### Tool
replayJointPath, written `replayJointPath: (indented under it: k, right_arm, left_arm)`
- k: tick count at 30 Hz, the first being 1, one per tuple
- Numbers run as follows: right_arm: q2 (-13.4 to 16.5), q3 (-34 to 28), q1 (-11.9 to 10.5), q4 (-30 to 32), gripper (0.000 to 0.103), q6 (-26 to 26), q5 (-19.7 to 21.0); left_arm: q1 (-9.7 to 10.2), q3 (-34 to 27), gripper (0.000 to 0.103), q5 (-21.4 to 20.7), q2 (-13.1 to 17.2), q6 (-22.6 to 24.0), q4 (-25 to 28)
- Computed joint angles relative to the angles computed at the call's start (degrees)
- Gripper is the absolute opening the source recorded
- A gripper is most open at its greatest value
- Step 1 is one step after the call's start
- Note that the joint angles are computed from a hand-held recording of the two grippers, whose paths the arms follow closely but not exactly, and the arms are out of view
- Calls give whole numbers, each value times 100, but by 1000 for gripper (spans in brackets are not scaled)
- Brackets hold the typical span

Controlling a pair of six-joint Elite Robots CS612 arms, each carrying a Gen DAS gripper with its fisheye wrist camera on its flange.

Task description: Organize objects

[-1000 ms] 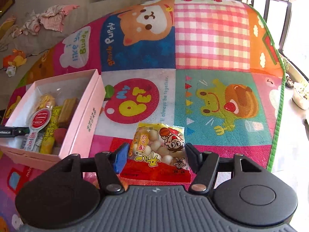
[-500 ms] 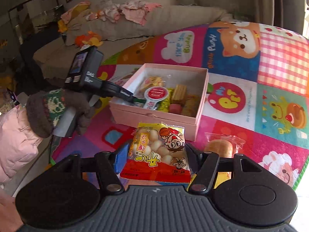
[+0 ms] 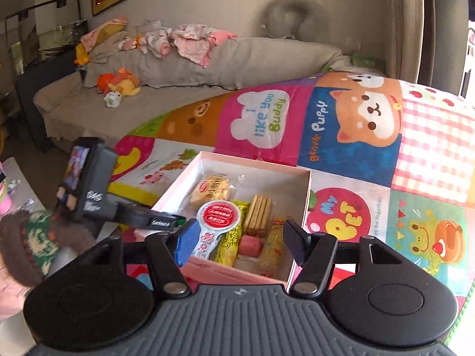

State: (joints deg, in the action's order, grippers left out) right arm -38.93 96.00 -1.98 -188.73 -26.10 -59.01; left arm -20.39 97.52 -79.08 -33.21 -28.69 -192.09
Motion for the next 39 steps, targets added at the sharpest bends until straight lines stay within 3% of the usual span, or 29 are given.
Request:
replayJointPath:
  k: [3,6,8,11,17,22,24,27,30,32,35,39]
  right_arm:
    - [231,-460,137,302,61,167,-302]
    - [290,-633,150,522,61,402,-324]
    - [265,-539,113,408,64,325,-238]
    - [187,-266,41,223,80,37,-230]
    - [102,98,-89,477,80,-48,-360]
    - [136,194,-145,753,80,140,-175]
    - [42,327,-184,1055,80,-116,170]
    - [-250,670,-286,1901,80,-1421,924]
    - [-458,1025,-281,1909,81,-2379,946]
    - [-477,1145,-235,1583,84,-2429,687]
    - [-406,1141,-180,1217,88,-2101,342]
    - [-308,1057,-152,1071,88,-1868,111]
  left_arm:
    - [17,4,21,-62,7,3,-46]
    - [26,3,21,-93,13,14,-73]
    - [33,-1,21,-112,25,11,-114]
    - [46,-7,21,-145,38,5,-152]
    - [44,-10,21,-137,50,-26,-181]
    - [32,-18,20,-94,44,-32,-136]
    - [31,-22,20,-89,42,-39,-120]
    - [29,-30,20,-77,35,-43,-84]
    - [24,-32,20,-59,30,-48,-58]
    - [25,-33,20,-64,32,-50,-63]
    - [24,-33,20,-60,31,-48,-59]
    - [24,-33,20,-60,31,-48,-59]
